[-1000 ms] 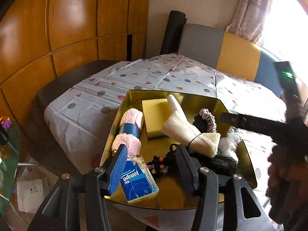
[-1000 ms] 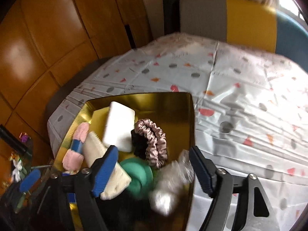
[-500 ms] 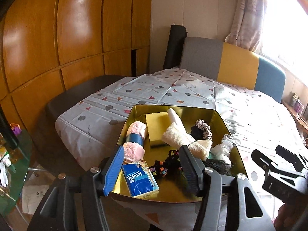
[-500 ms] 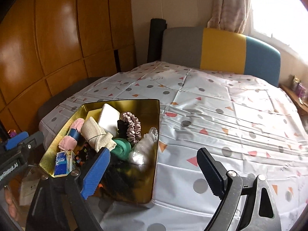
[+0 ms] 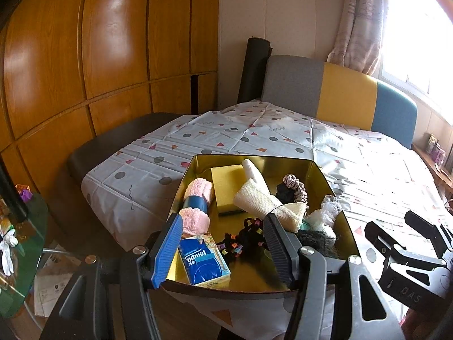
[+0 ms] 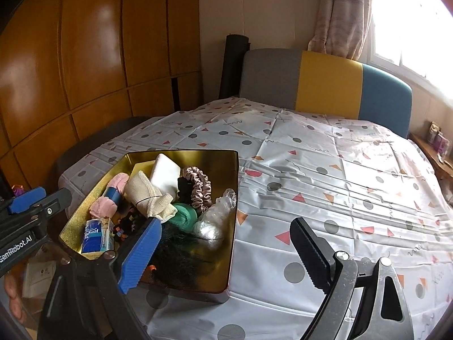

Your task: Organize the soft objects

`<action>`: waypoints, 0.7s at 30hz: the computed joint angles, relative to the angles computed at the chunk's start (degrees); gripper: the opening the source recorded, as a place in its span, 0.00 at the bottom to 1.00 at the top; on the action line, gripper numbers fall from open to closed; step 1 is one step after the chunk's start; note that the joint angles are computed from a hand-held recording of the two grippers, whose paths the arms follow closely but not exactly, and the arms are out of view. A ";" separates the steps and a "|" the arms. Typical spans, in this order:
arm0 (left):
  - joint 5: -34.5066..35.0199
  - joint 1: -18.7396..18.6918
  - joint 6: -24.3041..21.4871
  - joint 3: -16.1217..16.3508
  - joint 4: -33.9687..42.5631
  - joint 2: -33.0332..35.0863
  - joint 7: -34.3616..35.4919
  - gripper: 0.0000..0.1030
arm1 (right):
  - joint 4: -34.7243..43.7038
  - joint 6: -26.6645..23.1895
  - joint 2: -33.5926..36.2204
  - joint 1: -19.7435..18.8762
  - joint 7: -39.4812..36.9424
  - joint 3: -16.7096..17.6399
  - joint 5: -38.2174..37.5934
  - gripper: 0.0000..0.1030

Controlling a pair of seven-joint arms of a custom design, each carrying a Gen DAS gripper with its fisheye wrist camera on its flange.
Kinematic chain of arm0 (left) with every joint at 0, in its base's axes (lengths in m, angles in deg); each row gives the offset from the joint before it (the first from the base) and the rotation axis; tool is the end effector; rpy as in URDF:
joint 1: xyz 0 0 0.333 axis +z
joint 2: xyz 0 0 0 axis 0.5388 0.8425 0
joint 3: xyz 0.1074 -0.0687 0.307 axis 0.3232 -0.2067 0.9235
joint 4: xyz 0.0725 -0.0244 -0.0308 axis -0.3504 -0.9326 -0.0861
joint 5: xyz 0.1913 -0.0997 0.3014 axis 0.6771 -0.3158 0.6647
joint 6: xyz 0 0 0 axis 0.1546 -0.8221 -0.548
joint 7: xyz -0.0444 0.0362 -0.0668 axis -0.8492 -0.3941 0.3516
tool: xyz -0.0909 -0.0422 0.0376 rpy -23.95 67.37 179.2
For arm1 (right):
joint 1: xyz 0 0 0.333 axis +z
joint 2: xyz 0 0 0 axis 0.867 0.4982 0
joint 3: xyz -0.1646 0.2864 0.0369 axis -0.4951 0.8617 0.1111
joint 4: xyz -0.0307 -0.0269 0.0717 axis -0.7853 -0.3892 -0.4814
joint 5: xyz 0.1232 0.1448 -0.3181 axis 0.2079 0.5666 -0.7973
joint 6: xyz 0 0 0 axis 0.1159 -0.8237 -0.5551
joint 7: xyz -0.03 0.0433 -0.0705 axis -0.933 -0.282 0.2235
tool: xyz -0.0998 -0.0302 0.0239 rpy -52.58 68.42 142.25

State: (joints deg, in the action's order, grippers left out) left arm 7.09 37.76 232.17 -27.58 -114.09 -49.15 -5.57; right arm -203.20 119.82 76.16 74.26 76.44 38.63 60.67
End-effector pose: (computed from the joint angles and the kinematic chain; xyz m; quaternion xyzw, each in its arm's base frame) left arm 0.4132 -0.1087 0.5553 -0.7407 0.4992 -0.2598 0.3671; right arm 0.4791 0.2149 0.5546 -0.7288 0.5085 -0.2447 0.3878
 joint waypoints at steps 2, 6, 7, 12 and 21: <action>-0.16 -0.10 0.03 0.17 -0.06 0.06 0.13 0.58 | 0.04 -0.04 -0.01 0.09 -0.10 -0.07 0.13 0.90; -0.22 -0.13 0.03 0.18 -0.06 0.10 0.18 0.58 | 0.07 0.14 0.01 0.23 -0.32 -0.22 0.26 0.90; -0.32 -0.19 0.06 0.24 -0.07 0.13 0.24 0.58 | 0.07 0.14 0.01 0.21 -0.33 -0.20 0.27 0.91; -0.33 -0.17 0.00 0.22 -0.10 0.02 0.21 0.58 | 0.18 0.09 0.02 -0.01 -0.03 0.09 0.00 0.91; -0.37 -0.06 0.28 0.27 -0.26 -0.07 0.12 0.58 | -0.01 0.24 -0.16 -0.16 0.09 0.22 -0.17 0.91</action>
State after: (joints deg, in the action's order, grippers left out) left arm 6.72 37.70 232.45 -27.31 -114.35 -49.22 -5.45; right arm -203.21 120.06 75.99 74.11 76.52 38.85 60.51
